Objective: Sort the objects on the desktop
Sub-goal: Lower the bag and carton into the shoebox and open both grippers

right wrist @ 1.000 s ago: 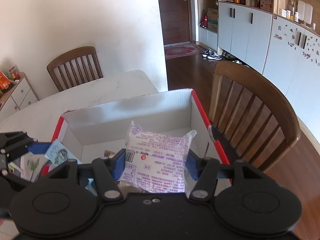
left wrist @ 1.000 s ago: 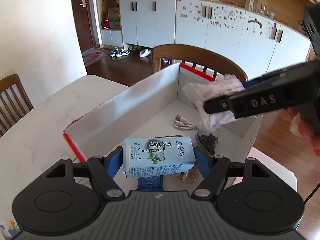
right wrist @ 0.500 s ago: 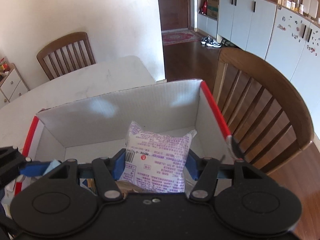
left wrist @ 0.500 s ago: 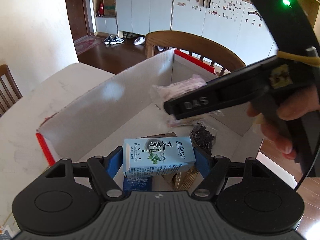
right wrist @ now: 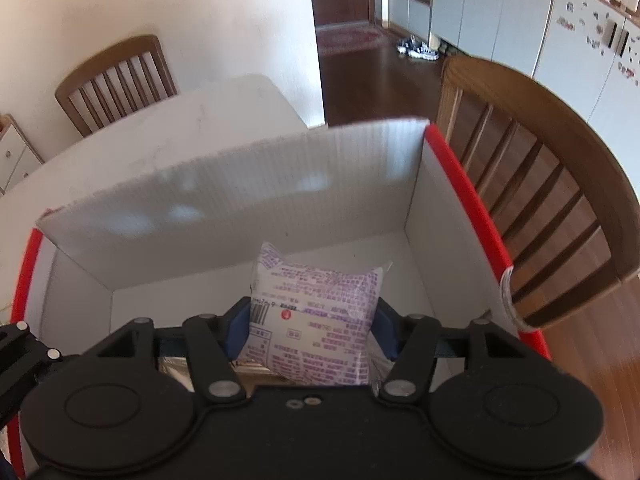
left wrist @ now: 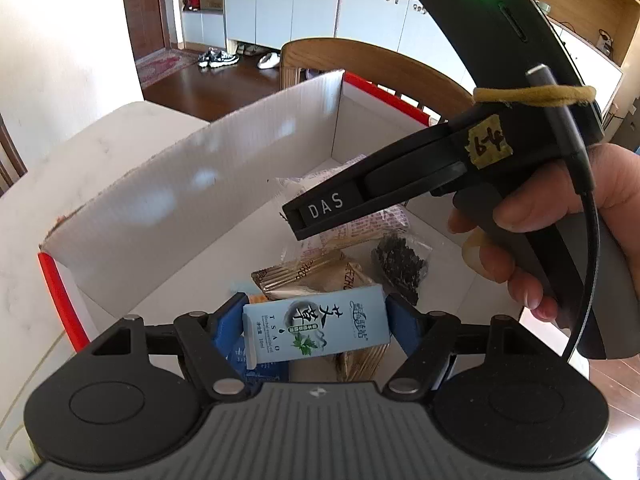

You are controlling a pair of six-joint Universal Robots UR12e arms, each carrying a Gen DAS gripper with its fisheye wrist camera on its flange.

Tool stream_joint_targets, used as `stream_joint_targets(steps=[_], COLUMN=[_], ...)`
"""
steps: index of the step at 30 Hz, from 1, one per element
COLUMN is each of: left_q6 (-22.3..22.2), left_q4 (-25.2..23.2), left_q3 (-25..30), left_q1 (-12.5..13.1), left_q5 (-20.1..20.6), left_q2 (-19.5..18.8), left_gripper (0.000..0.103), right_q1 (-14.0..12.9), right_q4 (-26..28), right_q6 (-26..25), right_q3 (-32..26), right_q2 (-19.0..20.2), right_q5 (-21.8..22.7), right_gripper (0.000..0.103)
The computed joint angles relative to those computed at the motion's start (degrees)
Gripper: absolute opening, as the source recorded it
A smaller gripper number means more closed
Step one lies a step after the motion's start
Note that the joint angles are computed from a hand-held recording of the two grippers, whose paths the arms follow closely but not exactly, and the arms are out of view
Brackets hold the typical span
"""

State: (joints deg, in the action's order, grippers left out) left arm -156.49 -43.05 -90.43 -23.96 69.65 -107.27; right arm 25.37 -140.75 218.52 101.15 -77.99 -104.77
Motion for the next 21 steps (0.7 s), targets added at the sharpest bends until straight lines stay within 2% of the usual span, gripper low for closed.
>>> stream_joint_targets(steps=[6,13,21], left_q6=[0.2,0.1,-0.6], left_q4=[-1.8,0.2,1.4], left_q3=[0.2,-1.4,-2.9], left_q1=[0.3,0.4,0.9], left_q5=[-0.1,-0.9,-1.9], left_q2=[0.1,1.3,2.8], left_gripper=[0.074,0.074,0.074], right_q1=[0.0,0.4,0.6], right_q4=[1.2,-0.4,-2.3], right_q6=[0.1,0.7,0.3], right_q3=[-0.6,0.1,1.2], right_q2=[0.3,-0.5,-2.5], right_q5=[0.8,-0.1,-0.7], right_gripper=[0.066,0.073,0.073])
